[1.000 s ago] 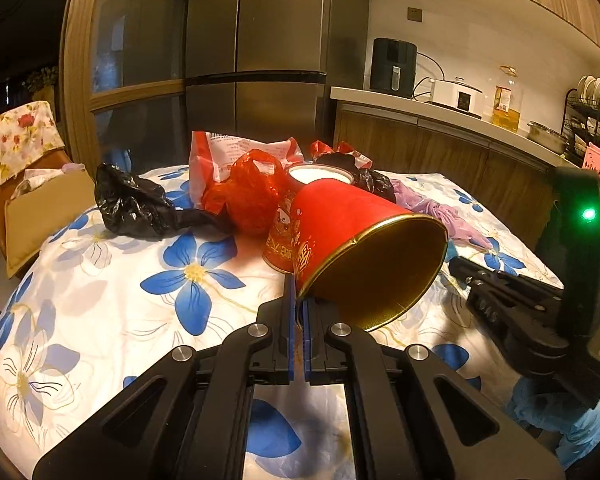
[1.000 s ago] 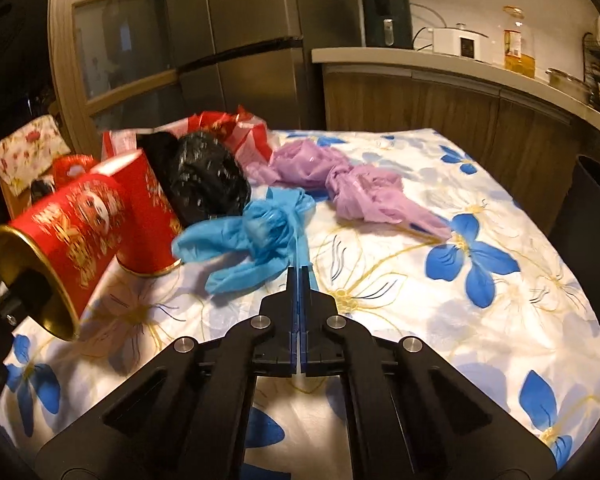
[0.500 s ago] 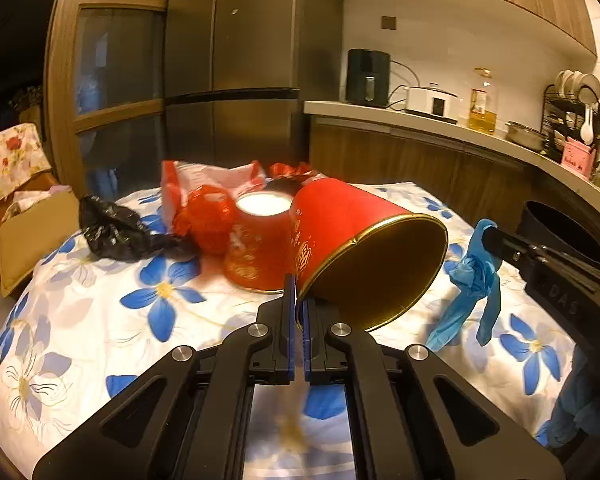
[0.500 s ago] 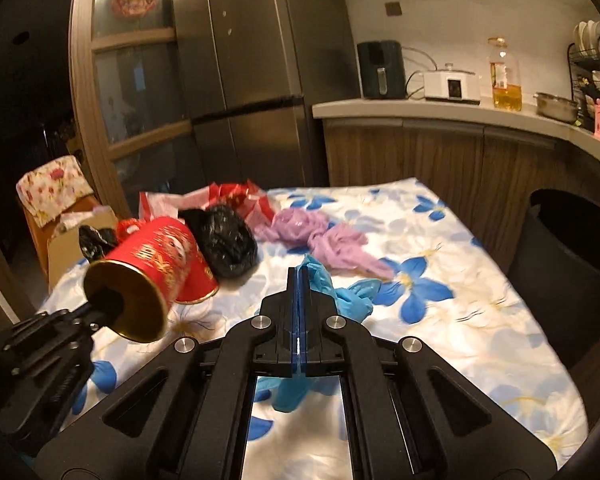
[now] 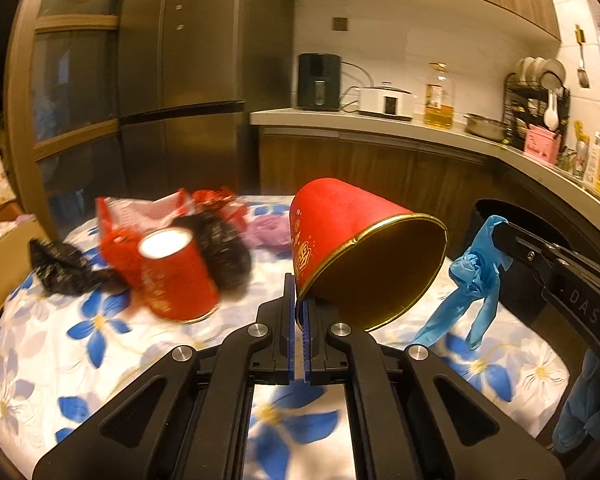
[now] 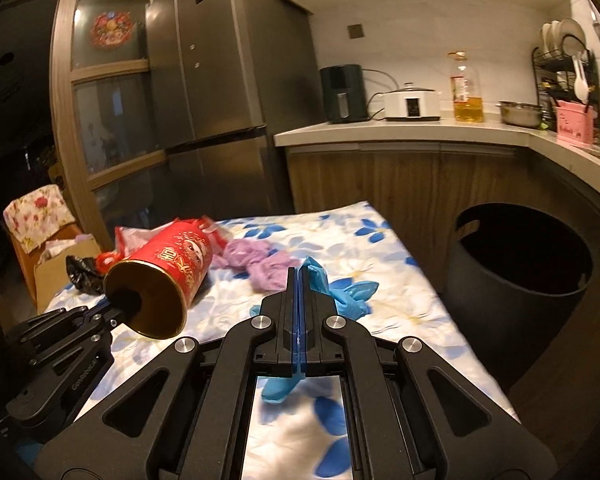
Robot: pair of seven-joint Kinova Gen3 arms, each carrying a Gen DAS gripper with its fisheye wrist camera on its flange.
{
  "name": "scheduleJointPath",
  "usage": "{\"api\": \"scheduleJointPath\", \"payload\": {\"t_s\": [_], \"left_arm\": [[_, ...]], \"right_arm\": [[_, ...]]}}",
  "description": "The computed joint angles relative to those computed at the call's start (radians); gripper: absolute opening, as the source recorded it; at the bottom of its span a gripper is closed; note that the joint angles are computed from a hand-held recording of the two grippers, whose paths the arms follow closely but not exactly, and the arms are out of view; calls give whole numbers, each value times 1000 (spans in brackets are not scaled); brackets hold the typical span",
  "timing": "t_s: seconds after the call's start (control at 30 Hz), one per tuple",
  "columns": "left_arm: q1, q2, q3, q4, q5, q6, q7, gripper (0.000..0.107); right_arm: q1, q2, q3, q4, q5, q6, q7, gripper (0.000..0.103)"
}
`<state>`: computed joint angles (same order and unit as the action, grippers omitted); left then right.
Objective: Collect trash
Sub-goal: 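Carry the red cup and blue glove with both grippers over the black bin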
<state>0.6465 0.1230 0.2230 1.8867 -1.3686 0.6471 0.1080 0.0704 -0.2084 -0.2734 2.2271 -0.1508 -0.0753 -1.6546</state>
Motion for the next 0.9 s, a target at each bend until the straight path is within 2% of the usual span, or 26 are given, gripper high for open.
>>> {"api": "scheduleJointPath", "payload": {"t_s": [0.2,0.53,0.77,0.9], "left_arm": [[36,59,-1,-86,-34,-23,-38,2],[122,171,-64,-270,-40,-106,-128,2],[164,268,-97,-429,64,-161,-282,2],[170,330,-95,-527,155,-176,-396,2]], "right_arm": [[19,-26,89,-9,20,0,-1,0],[95,-20,171,-46,35,-19,0,0],[10,22,348,-76,94,-30,-32,0],[-9,49,408,-91,128,-31,-59,0]]}}
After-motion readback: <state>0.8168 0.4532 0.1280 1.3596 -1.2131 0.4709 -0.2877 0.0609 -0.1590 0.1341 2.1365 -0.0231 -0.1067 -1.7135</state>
